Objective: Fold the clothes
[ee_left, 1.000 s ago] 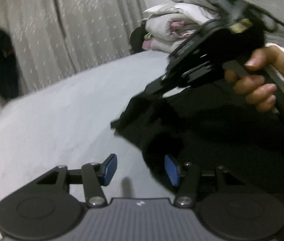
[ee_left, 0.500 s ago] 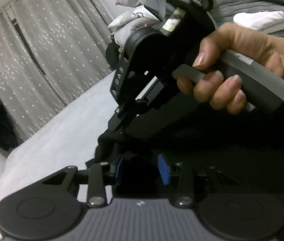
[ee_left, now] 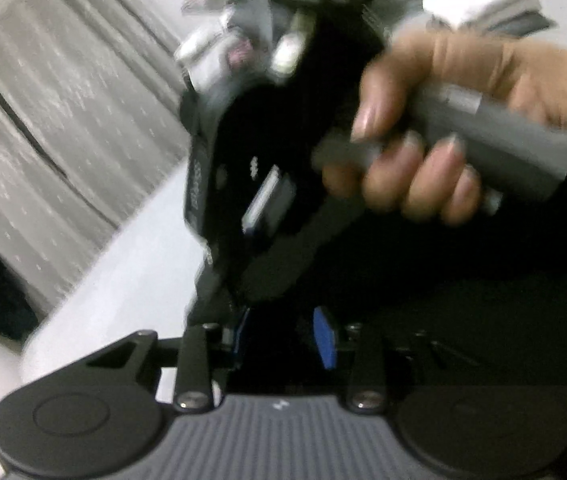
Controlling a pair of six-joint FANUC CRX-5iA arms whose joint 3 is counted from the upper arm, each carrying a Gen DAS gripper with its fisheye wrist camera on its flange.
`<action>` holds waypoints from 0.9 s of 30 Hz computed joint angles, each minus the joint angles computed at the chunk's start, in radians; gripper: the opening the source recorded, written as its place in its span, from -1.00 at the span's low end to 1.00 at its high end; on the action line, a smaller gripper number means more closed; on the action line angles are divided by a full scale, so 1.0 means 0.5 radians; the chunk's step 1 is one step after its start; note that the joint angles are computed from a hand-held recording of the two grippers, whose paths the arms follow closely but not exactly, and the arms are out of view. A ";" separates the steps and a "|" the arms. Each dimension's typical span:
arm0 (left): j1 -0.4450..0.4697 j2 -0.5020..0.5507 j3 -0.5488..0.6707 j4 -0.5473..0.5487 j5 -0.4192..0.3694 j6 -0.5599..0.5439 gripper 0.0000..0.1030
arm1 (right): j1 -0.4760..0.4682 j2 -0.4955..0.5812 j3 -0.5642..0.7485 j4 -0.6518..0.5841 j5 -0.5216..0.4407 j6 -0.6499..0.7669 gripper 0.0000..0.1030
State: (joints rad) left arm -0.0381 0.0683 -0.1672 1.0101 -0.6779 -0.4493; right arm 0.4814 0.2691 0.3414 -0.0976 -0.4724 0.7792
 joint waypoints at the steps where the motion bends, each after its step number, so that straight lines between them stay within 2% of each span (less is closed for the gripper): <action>1: 0.026 0.028 0.054 -0.125 -0.030 0.113 -0.29 | 0.001 -0.001 -0.006 0.014 0.001 -0.018 -0.92; 6: 0.128 0.068 0.150 -0.227 -0.179 0.311 -0.29 | 0.016 -0.015 -0.080 0.236 0.015 -0.267 -0.92; 8: 0.144 0.067 0.169 -0.257 -0.208 0.317 -0.40 | 0.019 -0.014 -0.093 0.290 0.008 -0.333 -0.92; 11: 0.124 0.046 0.130 -0.222 -0.155 0.222 -0.56 | 0.018 -0.004 -0.089 0.305 -0.014 -0.368 -0.91; 14: 0.027 0.002 -0.008 -0.050 0.045 0.012 -0.57 | 0.018 0.000 -0.082 0.297 -0.029 -0.367 -0.91; 16: -0.013 -0.031 -0.060 0.005 0.080 -0.042 -0.57 | 0.015 -0.001 -0.078 0.268 -0.028 -0.336 -0.91; 21: -0.014 -0.016 0.007 -0.191 0.036 0.019 -0.54 | 0.008 -0.005 -0.081 0.238 -0.023 -0.321 -0.91; 23: 0.009 0.039 0.123 -0.309 -0.056 0.307 -0.62 | 0.003 -0.009 -0.084 0.223 -0.020 -0.305 -0.91; 24: 0.018 0.068 0.184 -0.364 -0.107 0.453 -0.87 | 0.003 -0.006 -0.082 0.224 -0.018 -0.305 -0.91; 27: 0.068 0.129 0.280 -0.354 -0.229 0.964 -0.94 | 0.007 -0.006 -0.094 0.247 0.005 -0.341 -0.91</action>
